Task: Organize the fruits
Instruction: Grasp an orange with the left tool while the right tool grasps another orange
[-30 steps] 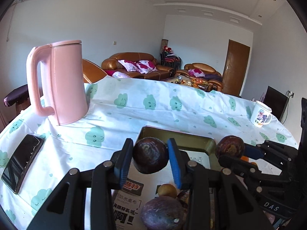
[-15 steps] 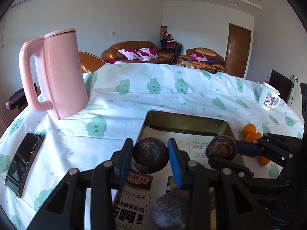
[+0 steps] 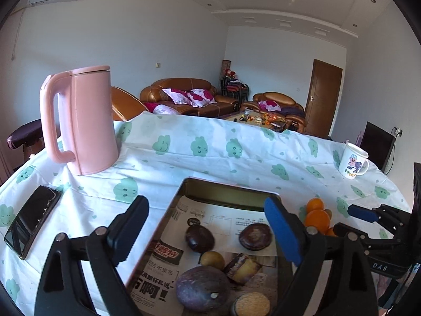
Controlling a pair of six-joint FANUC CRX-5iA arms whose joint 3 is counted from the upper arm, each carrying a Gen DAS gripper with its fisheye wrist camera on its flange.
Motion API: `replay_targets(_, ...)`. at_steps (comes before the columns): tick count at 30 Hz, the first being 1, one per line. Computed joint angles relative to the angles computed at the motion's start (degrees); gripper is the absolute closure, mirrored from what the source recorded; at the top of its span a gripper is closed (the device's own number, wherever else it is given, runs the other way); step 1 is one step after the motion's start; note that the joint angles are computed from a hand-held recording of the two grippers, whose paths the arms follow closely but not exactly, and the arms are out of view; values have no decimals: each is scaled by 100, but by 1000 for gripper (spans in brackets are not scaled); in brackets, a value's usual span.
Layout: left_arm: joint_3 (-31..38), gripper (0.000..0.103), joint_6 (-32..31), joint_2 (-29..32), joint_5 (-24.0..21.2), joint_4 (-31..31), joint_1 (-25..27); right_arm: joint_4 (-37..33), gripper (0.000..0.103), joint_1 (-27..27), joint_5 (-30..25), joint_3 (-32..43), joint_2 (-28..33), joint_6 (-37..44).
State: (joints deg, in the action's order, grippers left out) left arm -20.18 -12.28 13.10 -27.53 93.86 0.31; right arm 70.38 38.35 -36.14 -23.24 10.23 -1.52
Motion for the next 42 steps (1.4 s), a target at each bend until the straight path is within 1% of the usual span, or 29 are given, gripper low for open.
replay_targets(2, -62, 11, -29, -57, -59, -38, -92, -390, 48, -34, -6, -24, -57, 165)
replay_targets(5, -121, 11, -22, -106, -105, -231, -215, -931, 48, -84, 289, 40, -61, 624)
replay_targets(8, -145, 11, 42, -125, -103, -432, -314, -1421, 48, -98, 341, 232, 43, 984)
replay_targets(11, -162, 11, 105, -143, -107, -587, -396, -2422, 48, -78, 347, 562, 170, 1881)
replay_targets(12, -160, 11, 125, -144, -106, -632, -422, -2584, 48, -82, 385, 599, 178, 2015)
replay_targets(13, -165, 11, 129, -150, -92, -662, -455, -2647, 52, -89, 419, 595, 168, 2062)
replay_targets(15, -164, 11, 134, -154, -66, -711, -521, -2539, 63, -113, 550, 480, 97, 1940)
replay_targets(16, -170, 11, 157, -172, -64, -759, -544, -2387, 63, -122, 586, 387, 44, 1763)
replay_targets(19, -171, 11, 117, -176, -48, -822, -643, -1570, 63, -227, 709, -39, -197, 844)
replay_targets(21, -143, 12, 122, -154, -38, -944, -707, -1135, 63, -306, 646, -258, -342, 308)
replay_targets(24, -25, 13, 384, -79, -78, -1370, -775, -709, 63, -371, 320, -455, -475, -266)
replay_targets(26, 81, 17, 628, -13, -133, -1749, -811, -665, 63, -412, 197, -505, -522, -381)
replay_targets(27, 179, 18, 849, 46, -189, -2041, -808, -650, 63, -432, 164, -528, -546, -438)
replay_targets(28, 281, 21, 1061, 109, -243, -2326, -809, -637, 63, -452, 160, -554, -576, -461)
replay_targets(29, 393, 27, 1289, 177, -305, -2619, -803, -633, 63, -476, 163, -568, -591, -476)
replay_targets(30, 519, 30, 1533, 255, -366, -2936, -794, -629, 63, -491, 162, -583, -606, -501)
replay_targets(32, 836, 42, 2106, 435, -480, -3659, -786, -590, 63, -525, 194, -624, -641, -574)
replay_targets(35, 1160, 47, 2745, 634, -554, -4342, -803, -538, 63, -551, 240, -649, -654, -605)
replay_targets(36, 1319, 48, 2995, 710, -677, -4605, -788, -533, 63, -558, 257, -649, -653, -598)
replay_targets(37, 1429, 48, 3158, 771, -785, -4762, -781, -577, 63, -558, 264, -633, -646, -554)
replay_targets(39, 1661, 54, 3526, 884, -961, -5123, -764, -712, 63, -558, 296, -582, -610, -421)
replay_targets(42, 1612, 55, 3448, 877, -965, -4950, -745, -609, 63, -564, 326, -624, -636, -495)
